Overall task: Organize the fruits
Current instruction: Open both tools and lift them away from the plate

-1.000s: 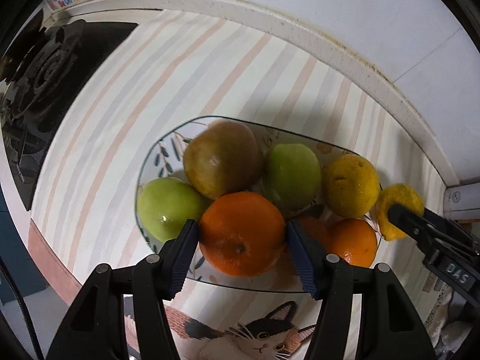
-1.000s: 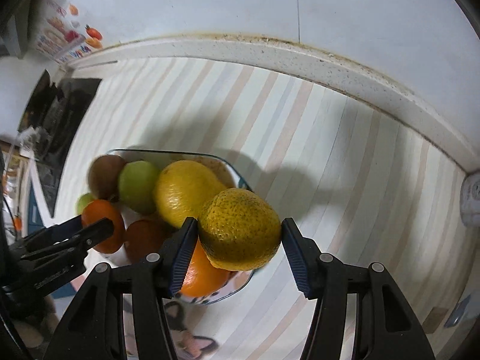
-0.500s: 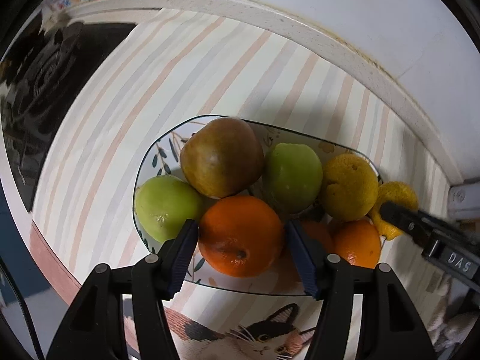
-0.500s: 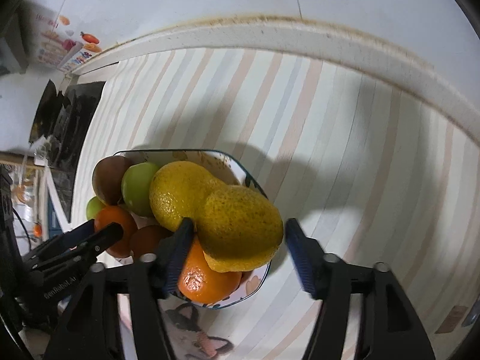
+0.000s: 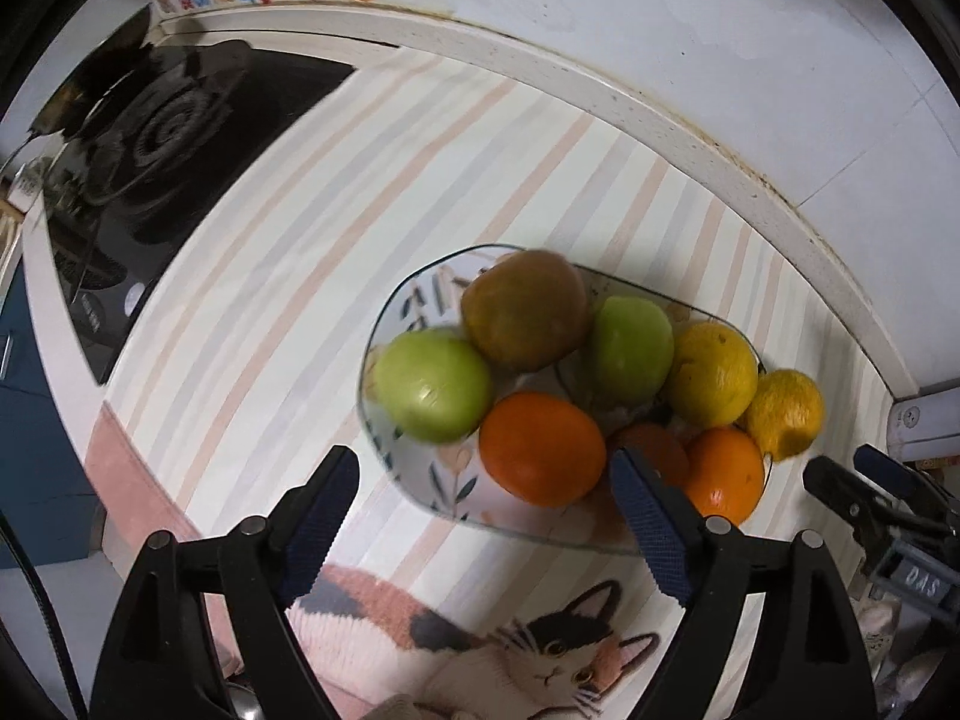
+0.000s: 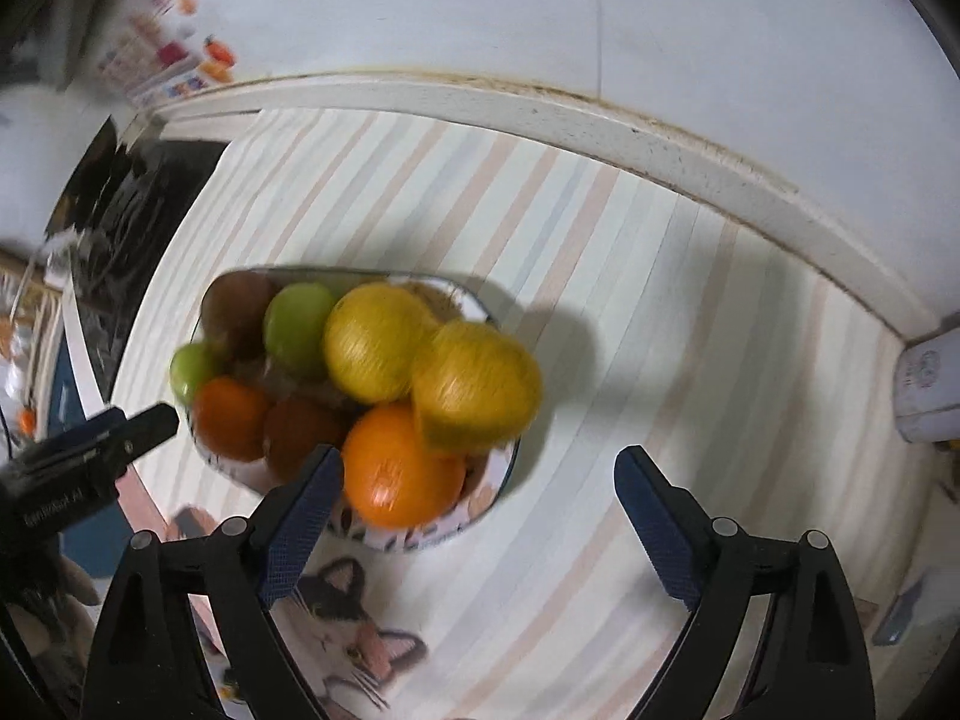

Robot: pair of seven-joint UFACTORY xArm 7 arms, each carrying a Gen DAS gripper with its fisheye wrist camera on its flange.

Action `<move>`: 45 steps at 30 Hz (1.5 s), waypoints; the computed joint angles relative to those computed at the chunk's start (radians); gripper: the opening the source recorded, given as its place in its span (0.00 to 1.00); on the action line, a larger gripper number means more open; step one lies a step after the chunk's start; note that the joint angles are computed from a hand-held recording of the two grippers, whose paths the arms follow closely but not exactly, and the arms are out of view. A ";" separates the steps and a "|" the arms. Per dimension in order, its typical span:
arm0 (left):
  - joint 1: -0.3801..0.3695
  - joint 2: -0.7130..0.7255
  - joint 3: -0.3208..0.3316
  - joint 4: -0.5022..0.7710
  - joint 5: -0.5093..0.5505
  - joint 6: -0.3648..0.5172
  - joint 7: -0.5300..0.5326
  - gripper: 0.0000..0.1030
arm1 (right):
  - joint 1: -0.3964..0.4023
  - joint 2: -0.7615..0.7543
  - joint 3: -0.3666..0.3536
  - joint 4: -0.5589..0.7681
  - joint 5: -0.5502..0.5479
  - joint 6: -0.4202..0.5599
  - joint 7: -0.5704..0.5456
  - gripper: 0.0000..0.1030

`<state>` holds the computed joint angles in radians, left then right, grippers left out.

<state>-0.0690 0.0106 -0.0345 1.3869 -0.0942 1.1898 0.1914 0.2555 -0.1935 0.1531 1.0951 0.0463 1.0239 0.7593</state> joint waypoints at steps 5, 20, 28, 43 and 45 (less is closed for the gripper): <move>0.006 -0.120 0.005 -0.111 0.030 -0.041 0.004 0.83 | 0.026 -0.067 0.038 -0.015 -0.034 0.046 0.046 0.91; 0.015 -0.459 0.047 -0.264 -0.013 0.004 0.040 0.83 | 0.078 -0.266 0.122 0.012 -0.084 0.221 0.099 0.91; 0.013 -0.601 0.071 -0.260 -0.041 0.072 0.053 0.83 | 0.082 -0.333 0.188 0.134 -0.118 0.329 0.104 0.91; -0.010 -0.749 0.088 -0.200 -0.076 0.215 0.049 0.83 | 0.051 -0.406 0.270 0.291 -0.117 0.463 0.121 0.91; -0.012 -0.759 0.091 -0.194 -0.080 0.219 0.045 0.83 | 0.046 -0.410 0.274 0.307 -0.112 0.466 0.120 0.91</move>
<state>-0.0806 -0.7486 0.0566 1.1931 -0.1747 1.4090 0.2369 0.3013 -0.6038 0.4270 1.4016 -0.0656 1.4899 0.8791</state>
